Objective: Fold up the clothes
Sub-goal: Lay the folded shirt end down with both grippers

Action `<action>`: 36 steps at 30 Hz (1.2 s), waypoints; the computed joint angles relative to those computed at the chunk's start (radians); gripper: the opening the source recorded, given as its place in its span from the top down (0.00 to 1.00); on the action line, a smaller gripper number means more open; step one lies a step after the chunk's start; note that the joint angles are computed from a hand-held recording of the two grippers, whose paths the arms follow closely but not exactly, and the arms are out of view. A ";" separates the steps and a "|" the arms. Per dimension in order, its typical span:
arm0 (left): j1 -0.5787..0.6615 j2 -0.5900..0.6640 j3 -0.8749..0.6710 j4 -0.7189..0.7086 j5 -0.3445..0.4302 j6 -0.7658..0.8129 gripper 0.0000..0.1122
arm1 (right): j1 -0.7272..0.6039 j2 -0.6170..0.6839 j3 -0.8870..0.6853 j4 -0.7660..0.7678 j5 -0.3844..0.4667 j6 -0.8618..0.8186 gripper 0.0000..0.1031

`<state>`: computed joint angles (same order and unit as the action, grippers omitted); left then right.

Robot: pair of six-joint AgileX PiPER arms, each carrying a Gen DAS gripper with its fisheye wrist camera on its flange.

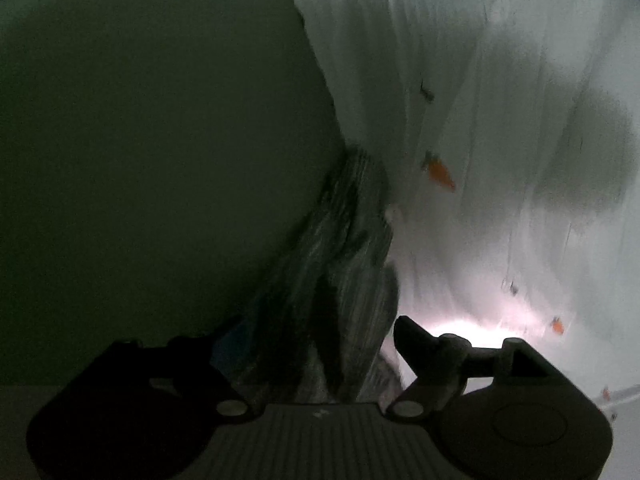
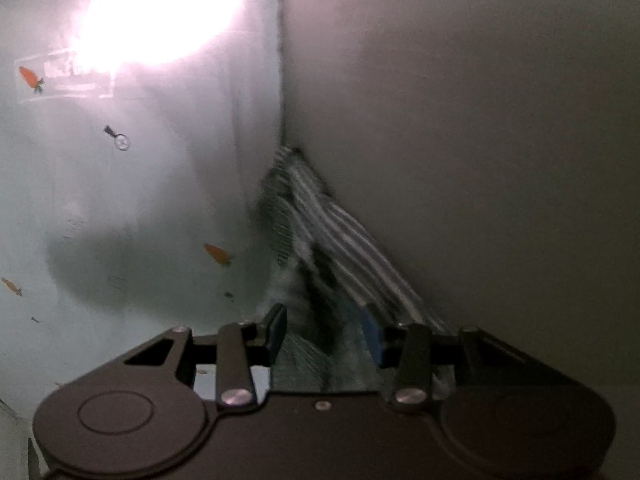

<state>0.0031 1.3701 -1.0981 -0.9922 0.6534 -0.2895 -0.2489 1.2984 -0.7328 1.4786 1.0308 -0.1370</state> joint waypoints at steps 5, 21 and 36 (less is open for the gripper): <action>-0.042 0.036 0.001 -0.041 0.024 0.075 0.25 | -0.008 -0.047 0.048 -0.033 0.064 0.024 0.58; -0.081 0.335 -0.389 -0.304 -0.079 0.304 0.24 | -0.064 -0.051 0.019 -0.040 0.120 -0.014 0.57; -0.106 0.013 -0.007 0.066 -0.047 0.053 0.20 | 0.070 0.016 -0.069 -0.173 0.076 0.067 0.56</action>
<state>-0.1025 1.3832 -1.1051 -0.9260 0.6060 -0.2366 -0.1784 1.3148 -0.8023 1.3060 1.1067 -0.0697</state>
